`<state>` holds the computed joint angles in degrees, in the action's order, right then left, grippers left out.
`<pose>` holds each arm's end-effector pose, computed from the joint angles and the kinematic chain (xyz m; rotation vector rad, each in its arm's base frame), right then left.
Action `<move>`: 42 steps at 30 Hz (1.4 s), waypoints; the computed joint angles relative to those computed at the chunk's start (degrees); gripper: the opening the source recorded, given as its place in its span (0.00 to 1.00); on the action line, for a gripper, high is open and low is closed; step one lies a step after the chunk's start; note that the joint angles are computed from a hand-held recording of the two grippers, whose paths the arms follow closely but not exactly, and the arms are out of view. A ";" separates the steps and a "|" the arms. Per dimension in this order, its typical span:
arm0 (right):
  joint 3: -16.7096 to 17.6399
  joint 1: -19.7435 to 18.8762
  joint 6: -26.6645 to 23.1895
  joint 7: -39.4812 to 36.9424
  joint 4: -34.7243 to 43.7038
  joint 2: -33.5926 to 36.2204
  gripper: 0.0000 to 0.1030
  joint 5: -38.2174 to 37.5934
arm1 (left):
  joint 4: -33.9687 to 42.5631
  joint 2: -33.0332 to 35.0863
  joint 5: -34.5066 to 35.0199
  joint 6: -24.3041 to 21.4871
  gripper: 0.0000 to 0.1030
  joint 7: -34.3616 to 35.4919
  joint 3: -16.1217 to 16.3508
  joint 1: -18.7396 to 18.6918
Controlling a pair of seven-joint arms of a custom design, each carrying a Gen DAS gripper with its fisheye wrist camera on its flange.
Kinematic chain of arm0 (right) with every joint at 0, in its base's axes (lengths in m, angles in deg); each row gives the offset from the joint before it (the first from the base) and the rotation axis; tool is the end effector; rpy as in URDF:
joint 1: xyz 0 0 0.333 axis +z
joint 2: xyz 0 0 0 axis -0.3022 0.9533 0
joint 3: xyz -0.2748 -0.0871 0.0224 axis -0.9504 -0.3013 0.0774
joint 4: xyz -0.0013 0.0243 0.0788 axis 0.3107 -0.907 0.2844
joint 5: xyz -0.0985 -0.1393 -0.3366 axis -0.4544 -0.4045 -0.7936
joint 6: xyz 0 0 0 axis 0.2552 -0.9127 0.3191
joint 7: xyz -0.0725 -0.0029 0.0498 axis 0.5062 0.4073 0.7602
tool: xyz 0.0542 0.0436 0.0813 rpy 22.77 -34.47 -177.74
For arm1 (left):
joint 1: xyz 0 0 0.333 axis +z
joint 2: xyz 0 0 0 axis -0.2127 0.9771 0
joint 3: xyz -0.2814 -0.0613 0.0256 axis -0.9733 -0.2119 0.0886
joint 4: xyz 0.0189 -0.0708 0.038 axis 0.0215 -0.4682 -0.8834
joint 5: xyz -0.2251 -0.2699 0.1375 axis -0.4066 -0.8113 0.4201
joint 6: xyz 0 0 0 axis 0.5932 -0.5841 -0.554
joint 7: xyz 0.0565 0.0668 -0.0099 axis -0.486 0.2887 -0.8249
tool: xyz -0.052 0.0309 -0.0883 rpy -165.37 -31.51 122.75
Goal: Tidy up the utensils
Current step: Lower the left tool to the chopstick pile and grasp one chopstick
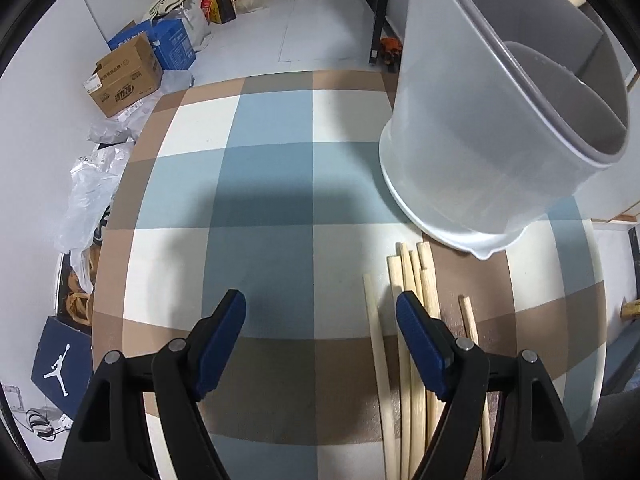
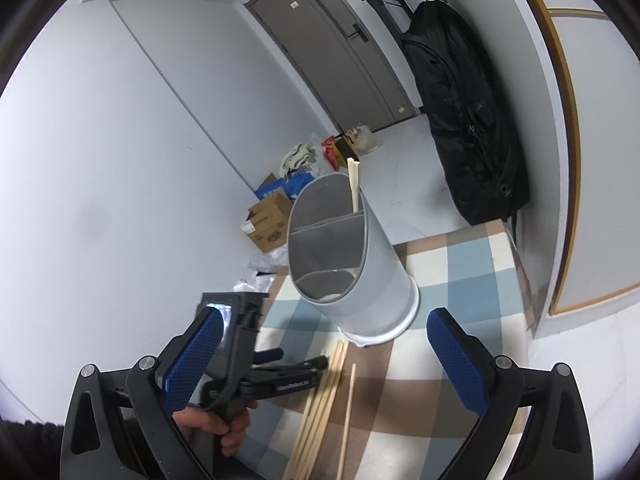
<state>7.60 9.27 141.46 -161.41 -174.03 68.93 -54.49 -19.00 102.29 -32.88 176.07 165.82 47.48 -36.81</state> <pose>0.3072 0.4160 0.6369 -1.0613 1.7919 -0.4545 0.5228 -0.3841 0.6059 -1.3386 2.6138 -0.4540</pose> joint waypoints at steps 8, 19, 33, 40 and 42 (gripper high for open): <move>-0.12 -0.12 0.89 0.59 -0.39 -0.28 1.00 -0.30 | 0.30 0.29 -3.20 0.15 0.62 -0.07 -0.18 0.93; 0.41 -1.00 1.93 1.92 -0.73 -0.57 1.00 -0.57 | -4.90 -2.61 -2.30 4.08 0.61 0.14 -0.33 1.33; -0.11 0.15 0.53 0.41 0.13 0.38 1.00 0.66 | -5.50 -3.27 -6.69 5.89 0.00 5.52 -1.27 2.15; -0.74 0.99 0.40 -2.13 0.32 1.08 1.00 3.06 | -2.12 -1.55 -11.80 4.10 0.00 6.90 -1.27 3.65; -1.35 1.64 0.10 -4.39 0.75 1.95 1.00 5.42 | -2.44 -1.94 -13.49 4.42 0.00 7.52 -1.46 4.08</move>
